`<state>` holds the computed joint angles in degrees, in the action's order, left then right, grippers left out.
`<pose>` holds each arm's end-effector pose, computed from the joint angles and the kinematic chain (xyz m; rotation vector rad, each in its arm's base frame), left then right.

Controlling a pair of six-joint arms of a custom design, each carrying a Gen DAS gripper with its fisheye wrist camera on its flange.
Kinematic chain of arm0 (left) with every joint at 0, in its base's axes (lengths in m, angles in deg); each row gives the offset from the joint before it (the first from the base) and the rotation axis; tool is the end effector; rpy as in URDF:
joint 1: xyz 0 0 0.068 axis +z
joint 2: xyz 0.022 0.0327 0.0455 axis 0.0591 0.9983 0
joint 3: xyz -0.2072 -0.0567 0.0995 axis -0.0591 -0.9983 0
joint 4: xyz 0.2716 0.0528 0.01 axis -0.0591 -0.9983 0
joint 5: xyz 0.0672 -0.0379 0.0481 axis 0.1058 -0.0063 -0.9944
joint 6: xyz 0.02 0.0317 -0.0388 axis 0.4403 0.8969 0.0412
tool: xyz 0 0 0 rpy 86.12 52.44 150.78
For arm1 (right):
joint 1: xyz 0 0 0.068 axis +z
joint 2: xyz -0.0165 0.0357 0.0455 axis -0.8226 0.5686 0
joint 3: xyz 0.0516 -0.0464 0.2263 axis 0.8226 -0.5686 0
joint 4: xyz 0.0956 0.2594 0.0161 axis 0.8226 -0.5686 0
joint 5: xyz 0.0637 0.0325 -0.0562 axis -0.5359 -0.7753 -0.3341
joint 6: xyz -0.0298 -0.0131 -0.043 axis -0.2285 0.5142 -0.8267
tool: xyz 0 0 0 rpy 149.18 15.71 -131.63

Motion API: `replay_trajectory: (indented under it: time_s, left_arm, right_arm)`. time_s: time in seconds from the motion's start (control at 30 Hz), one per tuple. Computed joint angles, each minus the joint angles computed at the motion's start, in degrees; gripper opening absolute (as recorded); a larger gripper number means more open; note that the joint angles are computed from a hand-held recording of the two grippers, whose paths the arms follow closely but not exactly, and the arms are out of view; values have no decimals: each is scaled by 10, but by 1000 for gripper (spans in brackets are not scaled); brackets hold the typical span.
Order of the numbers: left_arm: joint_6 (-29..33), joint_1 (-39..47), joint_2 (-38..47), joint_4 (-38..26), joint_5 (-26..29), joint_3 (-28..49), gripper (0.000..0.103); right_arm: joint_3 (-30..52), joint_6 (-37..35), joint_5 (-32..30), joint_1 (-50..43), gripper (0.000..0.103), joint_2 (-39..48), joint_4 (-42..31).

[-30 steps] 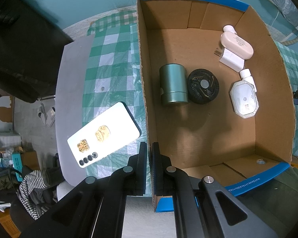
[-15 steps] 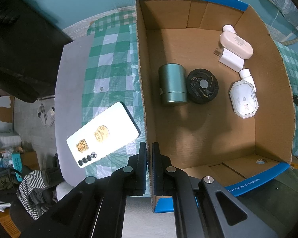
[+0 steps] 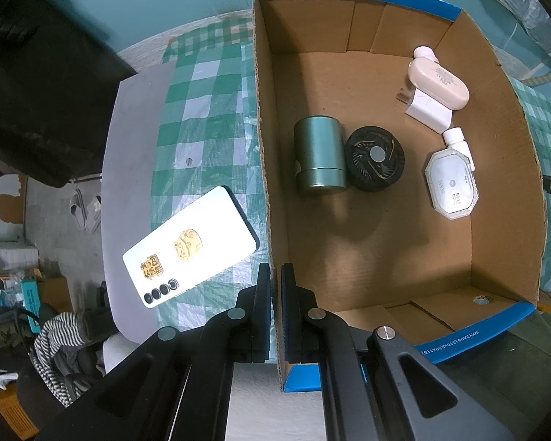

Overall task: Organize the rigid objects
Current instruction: 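Carry the SANY lighter into the box and open the right tool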

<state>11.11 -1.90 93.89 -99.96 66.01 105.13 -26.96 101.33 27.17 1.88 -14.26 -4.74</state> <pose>0.4064 -0.0370 0.2631 1.5023 2.6322 0.1078 0.1208 0.1892 0.1780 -1.3607 -2.8062 -0.0612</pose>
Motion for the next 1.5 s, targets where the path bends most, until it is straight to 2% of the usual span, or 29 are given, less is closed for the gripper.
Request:
replay_trajectory:
  time_s: [0.13, 0.27, 0.63, 1.27, 1.33, 1.5]
  left_arm:
    - [2, 0, 1, 0, -1, 2, 4]
    - [3, 0, 1, 0, 0, 3, 4]
    - [5, -2, 2, -2, -1, 7, 4]
    - [1, -2, 0, -2, 0, 3, 4]
    - [0, -3, 0, -3, -1, 3, 4]
    - [1, -2, 0, -1, 0, 2, 4]
  right_arm:
    - [22, 9, 6, 15, 22, 33, 9]
    - [32, 20, 4, 32, 22, 27, 4]
    - [124, -23, 17, 33, 22, 79, -44]
    - [371, -187, 78, -26, 22, 169, -167]
    - [384, -221, 82, -45, 22, 173, -168]
    - [480, -284, 95, -69, 22, 235, -186]
